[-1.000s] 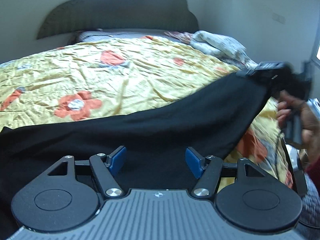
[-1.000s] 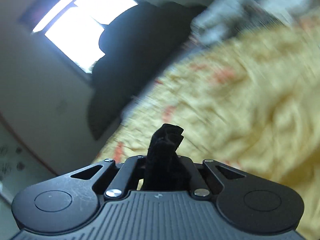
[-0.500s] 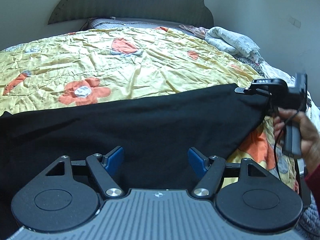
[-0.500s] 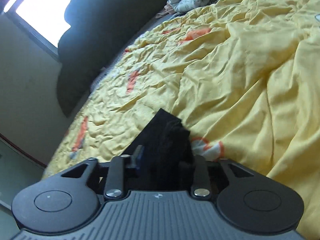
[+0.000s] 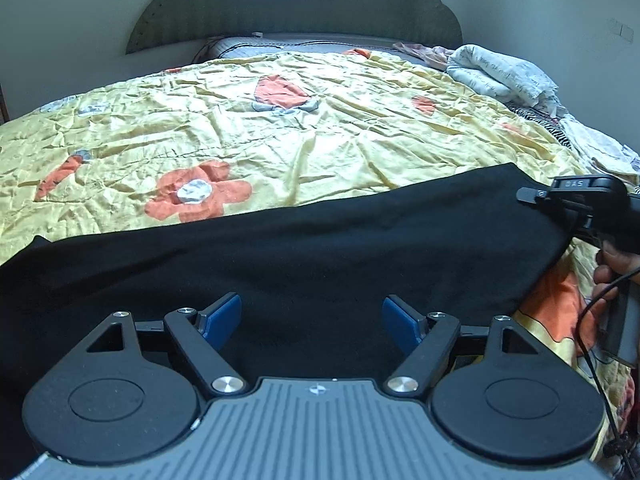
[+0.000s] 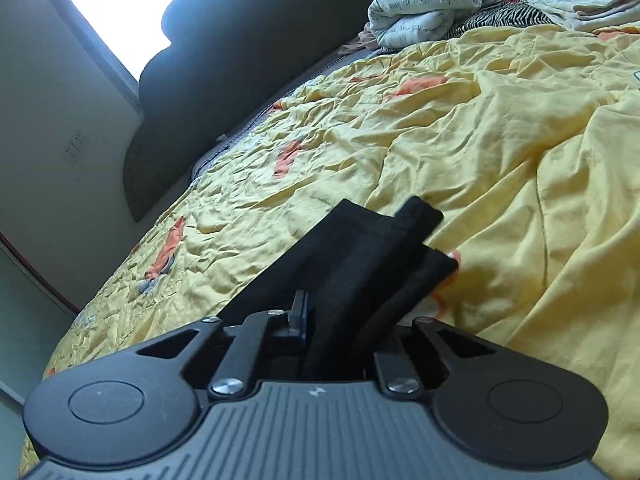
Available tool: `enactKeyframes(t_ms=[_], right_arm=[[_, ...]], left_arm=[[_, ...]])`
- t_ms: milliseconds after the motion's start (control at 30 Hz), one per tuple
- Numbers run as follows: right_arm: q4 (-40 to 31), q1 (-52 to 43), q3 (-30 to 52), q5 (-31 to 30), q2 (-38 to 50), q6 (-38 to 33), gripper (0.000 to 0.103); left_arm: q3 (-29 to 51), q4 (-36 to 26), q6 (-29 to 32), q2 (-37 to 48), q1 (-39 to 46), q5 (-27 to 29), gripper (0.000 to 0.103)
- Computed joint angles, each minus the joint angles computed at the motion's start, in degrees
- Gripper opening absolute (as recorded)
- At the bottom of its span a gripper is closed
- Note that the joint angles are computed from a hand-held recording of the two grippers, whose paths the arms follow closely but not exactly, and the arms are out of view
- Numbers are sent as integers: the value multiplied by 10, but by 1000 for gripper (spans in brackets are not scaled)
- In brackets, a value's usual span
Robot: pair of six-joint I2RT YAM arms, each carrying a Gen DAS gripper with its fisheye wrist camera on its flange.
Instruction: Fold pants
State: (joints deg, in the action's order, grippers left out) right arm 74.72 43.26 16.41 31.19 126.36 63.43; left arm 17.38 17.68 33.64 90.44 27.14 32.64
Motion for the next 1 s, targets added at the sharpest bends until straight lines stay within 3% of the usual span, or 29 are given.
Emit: enactKeyframes(t_ms=[333,533,633,833,1000], right_arm=[[-237,65,78,119,-109,-158,9],[-317,97,120,165,-119,-211,9],[-352,122,140,193,-120,-238,9],[-415,179,196,243,-107,-300,9],[-440,229,243,280,-76,-377,9]], left_arm=[[7,18,-34,9,-53,-37,81],[42,-21,-74,10,-84,-33,81],[99,-99,-106,29,-95,22,81],[273,-290,-200,174,-107,202,83],[356,-342,-270,271,-122,308,89]])
